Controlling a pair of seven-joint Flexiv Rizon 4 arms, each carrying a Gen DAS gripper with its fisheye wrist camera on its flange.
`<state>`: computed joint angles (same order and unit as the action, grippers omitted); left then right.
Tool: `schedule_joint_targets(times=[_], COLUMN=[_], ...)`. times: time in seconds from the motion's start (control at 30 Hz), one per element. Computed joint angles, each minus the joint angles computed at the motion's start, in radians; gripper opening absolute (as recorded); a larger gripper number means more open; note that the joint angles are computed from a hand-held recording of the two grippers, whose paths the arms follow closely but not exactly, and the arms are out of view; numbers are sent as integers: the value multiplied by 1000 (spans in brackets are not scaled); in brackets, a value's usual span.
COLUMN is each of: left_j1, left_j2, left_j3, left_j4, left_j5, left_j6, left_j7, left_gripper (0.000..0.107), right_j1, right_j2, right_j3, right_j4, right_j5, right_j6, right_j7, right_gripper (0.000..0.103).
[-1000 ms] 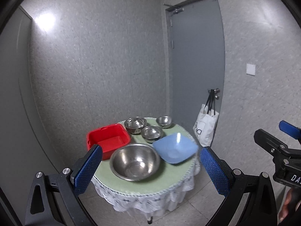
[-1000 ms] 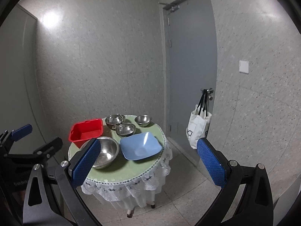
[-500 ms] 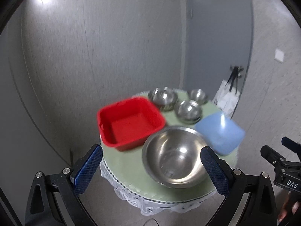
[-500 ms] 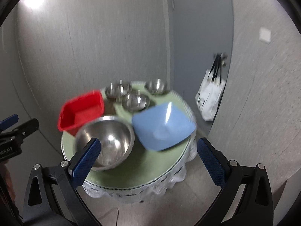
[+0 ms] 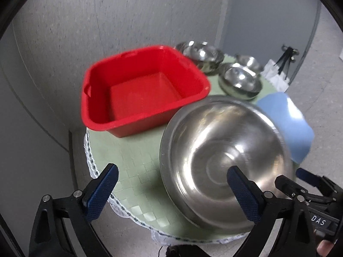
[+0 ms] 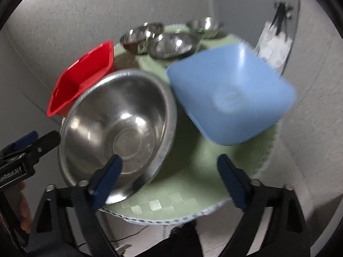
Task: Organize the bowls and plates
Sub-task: 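Move both grippers toward the large steel bowl on the table, then grasp the rim of the large steel bowl with both grippers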
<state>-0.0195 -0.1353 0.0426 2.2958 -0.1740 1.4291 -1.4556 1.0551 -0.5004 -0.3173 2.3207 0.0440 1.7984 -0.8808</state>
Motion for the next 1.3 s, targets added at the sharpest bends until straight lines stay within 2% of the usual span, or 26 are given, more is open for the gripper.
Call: schedule_joint_targets(times=[0.03, 0.1, 0.27, 0.33, 0.37, 0.4, 0.47, 0.57, 0.63, 0.7, 0.83, 0.93, 1.03, 1.1, 1.2, 1.3], left_j1=[1, 5, 16, 30, 34, 33, 2, 49, 47, 26, 72, 92, 95, 80, 61, 52], left_j2=[-22, -64, -150, -165, -177, -183, -195, -188, -171, -129, -48, -4, 38, 52, 61, 32], left_j3=[5, 9, -14, -31, -41, -41, -10, -70, -65, -54, -132, -192, -243, -267, -252, -214], left_j4=[-18, -53, -112, -119, -124, -128, -138, -113, -101, -67, 4, 44, 67, 63, 30, -28], left_j5=[11, 20, -9, -28, -38, -40, -4, -73, -52, -65, -210, -390, -611, -801, -994, -1087], left_j6=[-9, -36, -62, -63, -58, -62, -53, -41, -37, -25, 9, 47, 82, 107, 109, 97], left_j7=[-7, -13, 13, 43, 55, 61, 26, 89, 85, 104, 245, 409, 615, 787, 977, 1088], left_gripper=[93, 80, 53, 39, 28, 22, 19, 18, 18, 18, 18, 18, 18, 18, 18, 18], right_j1=[-62, -154, -279, -399, -442, -458, -440, -494, -505, -481, -481, -384, -268, -170, -45, -13], right_j2=[-10, -29, -57, -77, -84, -88, -83, -85, -77, -54, -13, 39, 83, 103, 99, 76], right_j3=[58, 141, 248, 363, 403, 420, 400, 453, 464, 442, 444, 356, 251, 160, 36, 0], right_j4=[-21, -48, -92, -110, -117, -122, -125, -129, -122, -104, -79, -49, -39, -44, -86, -164], right_j5=[-18, -46, -105, -145, -166, -176, -184, -202, -210, -210, -206, -175, -134, -103, -78, -91], right_j6=[-12, -5, -4, 15, 15, 18, 5, 1, -5, -4, -3, 7, 11, 10, -5, -29], right_j7=[-2, -8, -39, -60, -71, -80, -87, -91, -92, -100, -99, -98, -96, -97, -95, -72], right_gripper=[79, 75, 48, 37, 34, 28, 28, 28, 28, 28, 28, 28, 28, 28, 28, 28])
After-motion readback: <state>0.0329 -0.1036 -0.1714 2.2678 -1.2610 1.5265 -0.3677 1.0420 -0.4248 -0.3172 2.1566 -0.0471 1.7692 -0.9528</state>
